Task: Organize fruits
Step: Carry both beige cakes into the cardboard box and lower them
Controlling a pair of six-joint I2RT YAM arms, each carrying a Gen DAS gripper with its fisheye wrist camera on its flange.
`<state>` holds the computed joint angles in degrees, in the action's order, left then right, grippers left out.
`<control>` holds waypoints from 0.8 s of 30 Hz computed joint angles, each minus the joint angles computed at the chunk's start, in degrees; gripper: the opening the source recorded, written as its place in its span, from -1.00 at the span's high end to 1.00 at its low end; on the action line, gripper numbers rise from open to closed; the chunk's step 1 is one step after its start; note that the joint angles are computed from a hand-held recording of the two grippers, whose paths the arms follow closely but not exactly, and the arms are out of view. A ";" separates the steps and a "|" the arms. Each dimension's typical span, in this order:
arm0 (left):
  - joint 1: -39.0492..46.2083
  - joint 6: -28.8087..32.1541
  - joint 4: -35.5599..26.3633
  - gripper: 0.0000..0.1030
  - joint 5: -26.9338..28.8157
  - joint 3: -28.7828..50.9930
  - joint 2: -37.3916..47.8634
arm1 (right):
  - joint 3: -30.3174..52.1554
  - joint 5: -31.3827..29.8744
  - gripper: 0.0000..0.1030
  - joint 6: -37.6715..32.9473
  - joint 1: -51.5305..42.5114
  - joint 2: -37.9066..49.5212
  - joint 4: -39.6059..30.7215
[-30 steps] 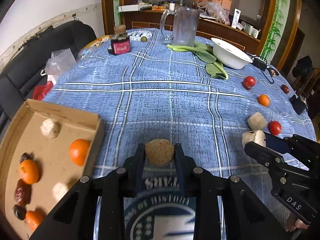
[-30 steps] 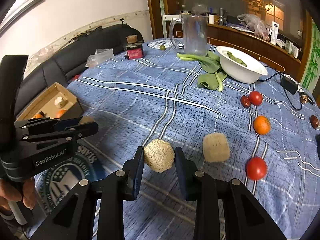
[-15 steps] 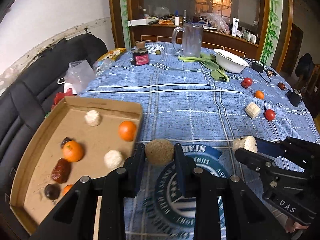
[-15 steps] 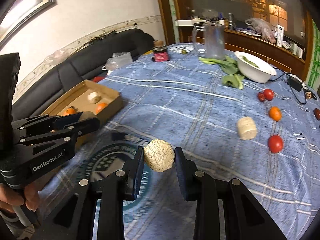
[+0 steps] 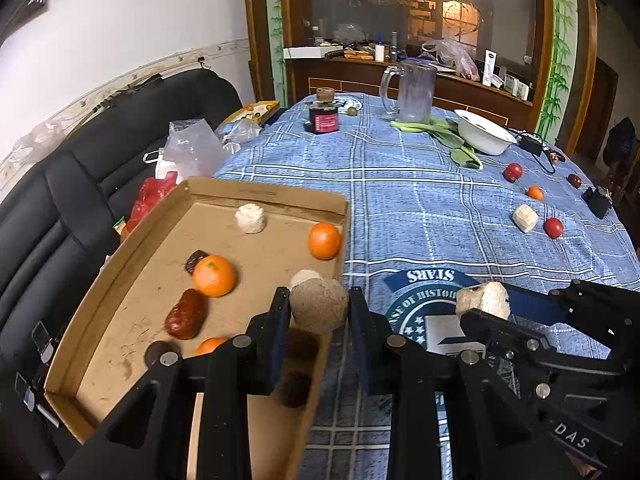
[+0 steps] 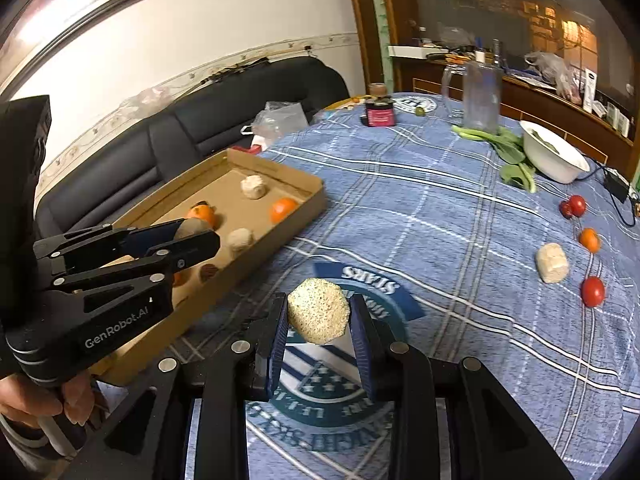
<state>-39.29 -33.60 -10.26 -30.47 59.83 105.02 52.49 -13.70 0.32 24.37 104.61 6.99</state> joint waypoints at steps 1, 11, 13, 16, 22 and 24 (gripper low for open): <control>0.15 -0.08 0.27 0.46 -0.01 -0.72 -0.47 | 0.00 0.21 0.35 0.05 0.47 -0.05 0.01; 2.34 -0.29 1.53 0.46 -0.45 -6.33 -5.06 | 1.00 1.54 0.35 0.70 4.83 -0.09 -0.70; 3.01 -0.15 1.68 0.46 -0.40 -7.36 -6.02 | 1.53 1.56 0.35 0.69 5.55 0.22 -0.90; 4.92 0.09 2.15 0.46 0.32 -9.52 -8.07 | 2.88 1.45 0.35 0.87 6.91 1.00 -1.48; 10.54 0.84 3.15 0.46 2.80 -13.90 -12.10 | 5.94 1.36 0.35 0.42 9.83 3.21 -2.82; 12.83 1.04 3.55 0.46 3.87 -15.13 -13.14 | 7.18 0.97 0.34 0.43 10.76 4.29 -3.31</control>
